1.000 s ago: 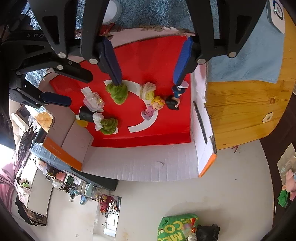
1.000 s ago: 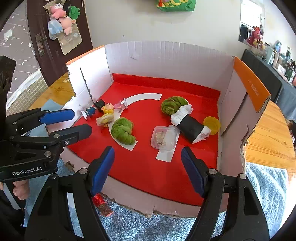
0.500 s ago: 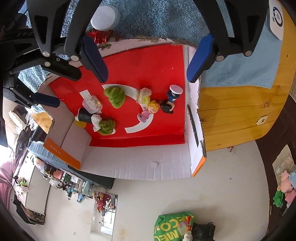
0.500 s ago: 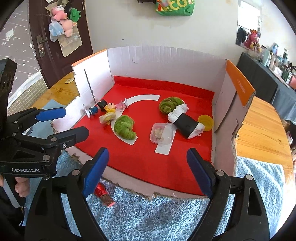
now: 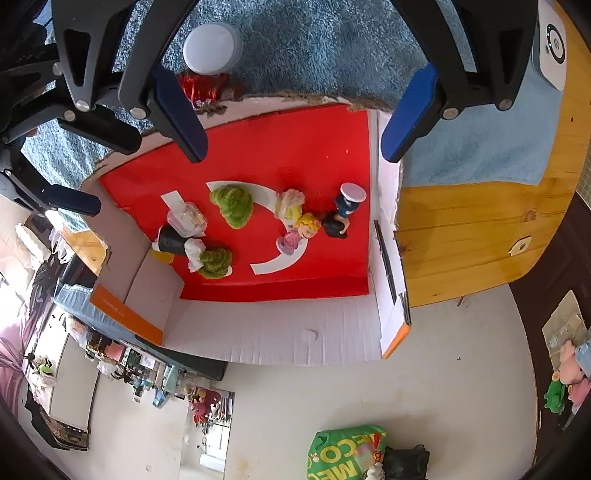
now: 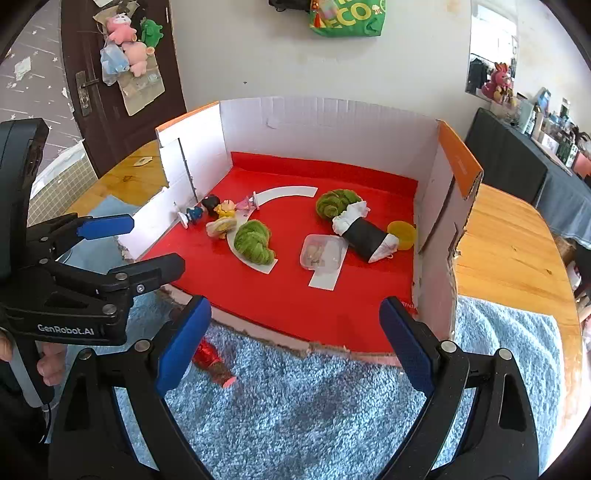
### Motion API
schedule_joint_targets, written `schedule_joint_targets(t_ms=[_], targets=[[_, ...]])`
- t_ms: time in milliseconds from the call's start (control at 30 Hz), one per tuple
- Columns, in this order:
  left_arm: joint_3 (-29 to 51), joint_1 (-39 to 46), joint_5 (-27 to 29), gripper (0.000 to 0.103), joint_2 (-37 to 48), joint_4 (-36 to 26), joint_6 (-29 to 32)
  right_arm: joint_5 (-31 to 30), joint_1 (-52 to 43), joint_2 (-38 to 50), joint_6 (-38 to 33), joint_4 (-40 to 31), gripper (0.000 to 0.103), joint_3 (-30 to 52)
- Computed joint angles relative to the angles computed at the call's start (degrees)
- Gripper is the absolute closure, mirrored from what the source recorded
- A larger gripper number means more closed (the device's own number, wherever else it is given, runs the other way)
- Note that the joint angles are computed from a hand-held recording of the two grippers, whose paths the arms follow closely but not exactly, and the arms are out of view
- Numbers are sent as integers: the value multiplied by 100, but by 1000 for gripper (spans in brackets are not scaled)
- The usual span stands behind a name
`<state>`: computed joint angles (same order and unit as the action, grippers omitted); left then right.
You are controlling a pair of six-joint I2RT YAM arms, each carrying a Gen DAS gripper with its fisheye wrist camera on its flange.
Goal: Organize objects
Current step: 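Pull both open tools back out of the box toward the towel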
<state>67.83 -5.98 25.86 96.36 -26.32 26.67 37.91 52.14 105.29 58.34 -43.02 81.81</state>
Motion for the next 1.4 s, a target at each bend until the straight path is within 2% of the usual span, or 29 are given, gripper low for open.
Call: schedule_joint_targets(t_ms=[600, 1400], targets=[[-366, 214, 136, 1, -429, -50, 112, 295, 431, -56, 402, -361, 9, 86], [-1041, 447, 235, 1, -888, -103, 451, 226, 827, 76, 1056, -526, 9, 0]])
